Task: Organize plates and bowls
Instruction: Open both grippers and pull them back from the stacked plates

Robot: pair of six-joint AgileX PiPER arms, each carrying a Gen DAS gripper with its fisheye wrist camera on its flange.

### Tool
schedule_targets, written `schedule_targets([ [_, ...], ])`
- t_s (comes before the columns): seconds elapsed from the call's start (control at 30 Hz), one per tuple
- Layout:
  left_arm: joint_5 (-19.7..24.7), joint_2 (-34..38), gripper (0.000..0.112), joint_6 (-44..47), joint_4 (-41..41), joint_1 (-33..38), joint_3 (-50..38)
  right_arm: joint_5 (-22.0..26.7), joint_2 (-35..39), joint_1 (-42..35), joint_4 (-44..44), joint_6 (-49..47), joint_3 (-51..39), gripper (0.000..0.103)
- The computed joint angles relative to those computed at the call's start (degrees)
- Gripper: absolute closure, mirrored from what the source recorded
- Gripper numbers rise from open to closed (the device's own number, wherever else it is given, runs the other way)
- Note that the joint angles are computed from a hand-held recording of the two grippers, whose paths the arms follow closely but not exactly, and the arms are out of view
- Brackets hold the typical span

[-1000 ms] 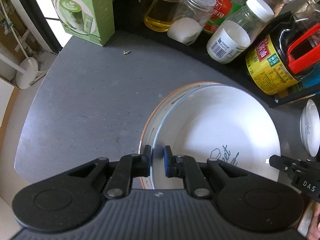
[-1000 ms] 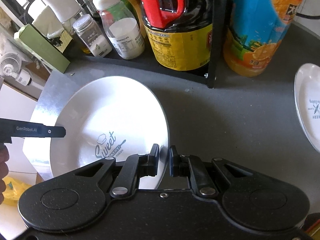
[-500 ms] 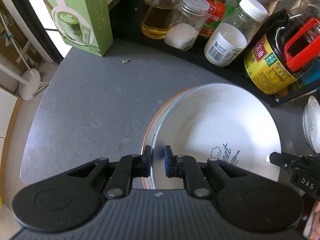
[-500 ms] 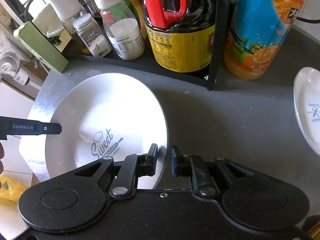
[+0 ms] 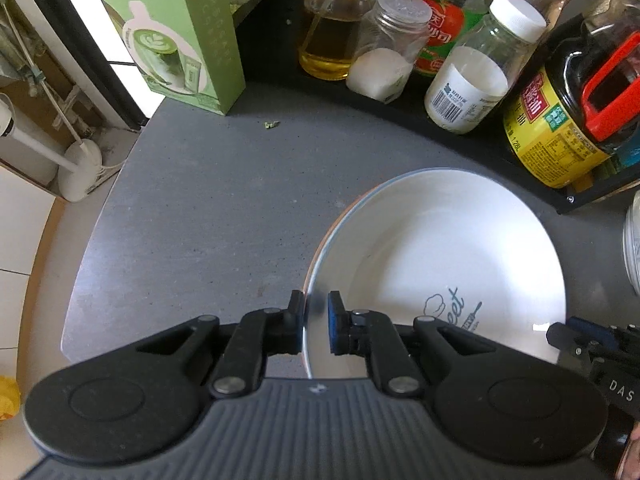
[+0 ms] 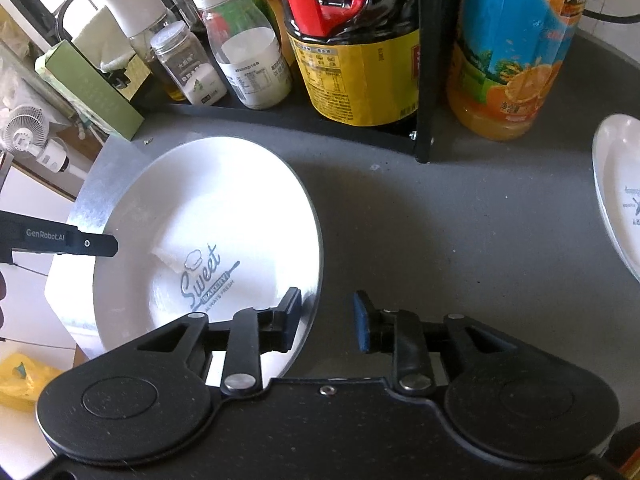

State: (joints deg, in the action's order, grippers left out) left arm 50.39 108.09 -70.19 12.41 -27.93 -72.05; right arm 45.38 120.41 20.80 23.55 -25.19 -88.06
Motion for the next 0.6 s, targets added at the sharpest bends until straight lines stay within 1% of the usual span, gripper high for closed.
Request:
schedule_targets([
  [0.1, 1.2, 0.3, 0.102, -0.5, 0.1, -0.2, -0.7, 0.1, 0.2, 0.0, 0.1, 0.1, -0.3, 0.075],
  [0.17, 2.9, 0.5, 0.102, -1.2, 0.9, -0.8, -1.8, 0.2, -0.1, -0.1, 0.0, 0.4, -0.2, 0.074],
  [0.2, 4.1, 0.7, 0.101, -1.7, 1.4, -1.2, -2.6, 0.1, -0.4, -0.2, 0.2, 0.3, 0.1, 0.072],
  [0.3, 6.4, 0.8, 0.099, -3.1, 1.9, -1.8, -4.4, 1.2, -1.6, -2.1, 4.2, -3.3, 1.1, 0.071],
  [0.33, 6.9, 0.7, 0.098, -3.8, 2.2, -2.1, -4.9, 1.4, -2.1, -2.8, 5.5, -4.3, 1.5, 0.068],
  [0.37, 7.6, 0.7, 0.095, -4.4, 2.5, -2.3, -5.6, 1.5, -2.8, -3.6, 6.6, -5.3, 2.0, 0.061],
  [0.43, 9.1, 1.0, 0.086, -5.5, 3.4, -3.1, -7.4, 1.4, -4.1, -5.2, 8.8, -7.2, 3.2, 0.052],
  [0.47, 9.1, 0.8, 0.077, -5.8, 3.7, -3.6, -8.1, 1.5, -4.7, -6.1, 10.1, -8.4, 3.7, 0.051],
  [0.5, 8.9, 0.8, 0.065, -5.7, 3.8, -3.9, -8.8, 2.1, -5.3, -7.1, 11.3, -9.6, 4.0, 0.051],
  [0.53, 9.0, 0.9, 0.06, -5.8, 4.1, -4.4, -9.9, 2.5, -5.7, -8.1, 12.1, -10.2, 4.2, 0.047],
  [0.57, 9.6, 1.2, 0.051, -6.1, 4.8, -5.1, -11.2, 2.5, -6.2, -8.7, 12.6, -10.7, 4.5, 0.041],
  [0.6, 10.4, 1.8, 0.044, -6.5, 5.6, -5.7, -12.6, 2.4, -6.7, -9.4, 13.2, -11.4, 5.0, 0.037],
])
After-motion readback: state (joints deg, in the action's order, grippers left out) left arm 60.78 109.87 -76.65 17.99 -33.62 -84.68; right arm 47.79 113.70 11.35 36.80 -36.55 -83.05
